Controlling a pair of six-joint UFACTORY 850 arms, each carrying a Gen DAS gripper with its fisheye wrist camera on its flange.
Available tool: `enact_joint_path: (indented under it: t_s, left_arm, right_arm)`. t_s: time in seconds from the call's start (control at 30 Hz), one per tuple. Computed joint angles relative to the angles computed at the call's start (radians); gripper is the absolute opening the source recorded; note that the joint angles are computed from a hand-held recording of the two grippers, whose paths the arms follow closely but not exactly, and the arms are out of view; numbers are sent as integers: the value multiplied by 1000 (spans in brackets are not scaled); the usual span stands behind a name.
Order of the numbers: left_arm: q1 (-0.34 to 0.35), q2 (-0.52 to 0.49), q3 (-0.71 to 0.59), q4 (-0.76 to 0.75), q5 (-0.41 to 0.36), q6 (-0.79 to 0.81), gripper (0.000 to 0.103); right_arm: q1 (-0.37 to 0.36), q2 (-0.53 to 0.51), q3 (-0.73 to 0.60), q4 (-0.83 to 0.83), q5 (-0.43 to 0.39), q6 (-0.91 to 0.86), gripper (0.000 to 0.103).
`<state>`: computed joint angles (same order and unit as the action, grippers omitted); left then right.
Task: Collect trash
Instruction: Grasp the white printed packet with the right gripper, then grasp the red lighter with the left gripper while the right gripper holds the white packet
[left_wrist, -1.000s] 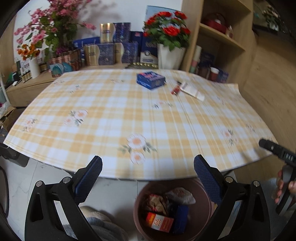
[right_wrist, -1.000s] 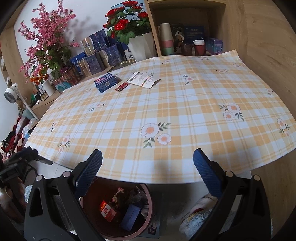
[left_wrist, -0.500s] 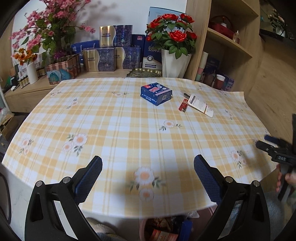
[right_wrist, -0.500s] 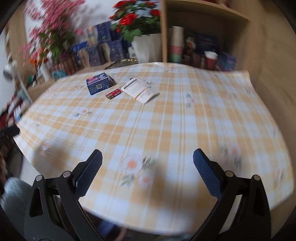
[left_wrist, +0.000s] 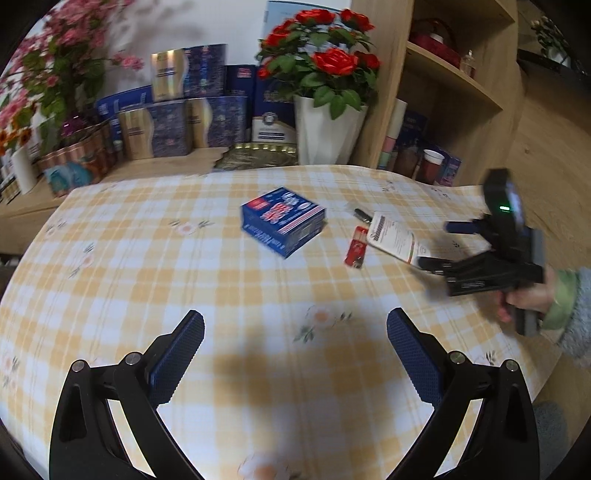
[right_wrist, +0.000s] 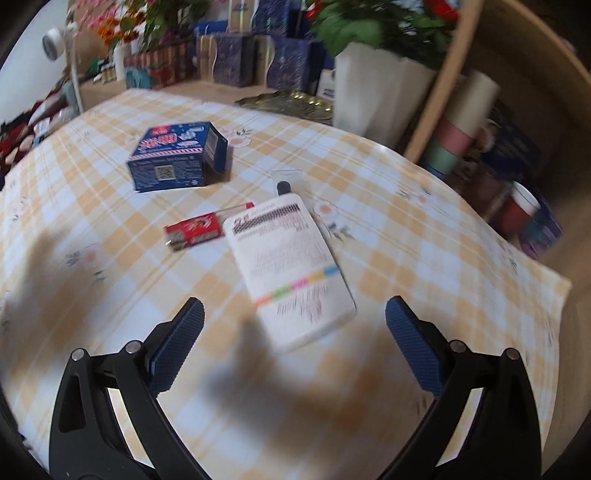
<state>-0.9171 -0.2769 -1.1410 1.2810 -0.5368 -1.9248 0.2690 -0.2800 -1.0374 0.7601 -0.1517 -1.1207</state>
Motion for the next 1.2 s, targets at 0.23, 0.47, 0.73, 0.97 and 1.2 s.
enact_joint_path:
  t_s: [0.23,0.47,0.73,0.97,1.2]
  left_arm:
    - [67,-87,-88,13,138,43,91]
    - [100,-175,-185,-117,228,232,75]
    - [118,-320,-374,-478,245,706,61]
    - [136,-468,-582,-714,136,996,51]
    - [140,-552,-695,-762,61,1058,47]
  right_arm:
    - [-6,-131,-137,-130,-83,103,97]
    - [-30,-150,-155,52,-175,-69,74]
    - [-60,-48,-32,375,-125,-277,62]
    - [-129,51,75,650,-166,-421,61]
    - [-216,171,213,830,-269,-476,62]
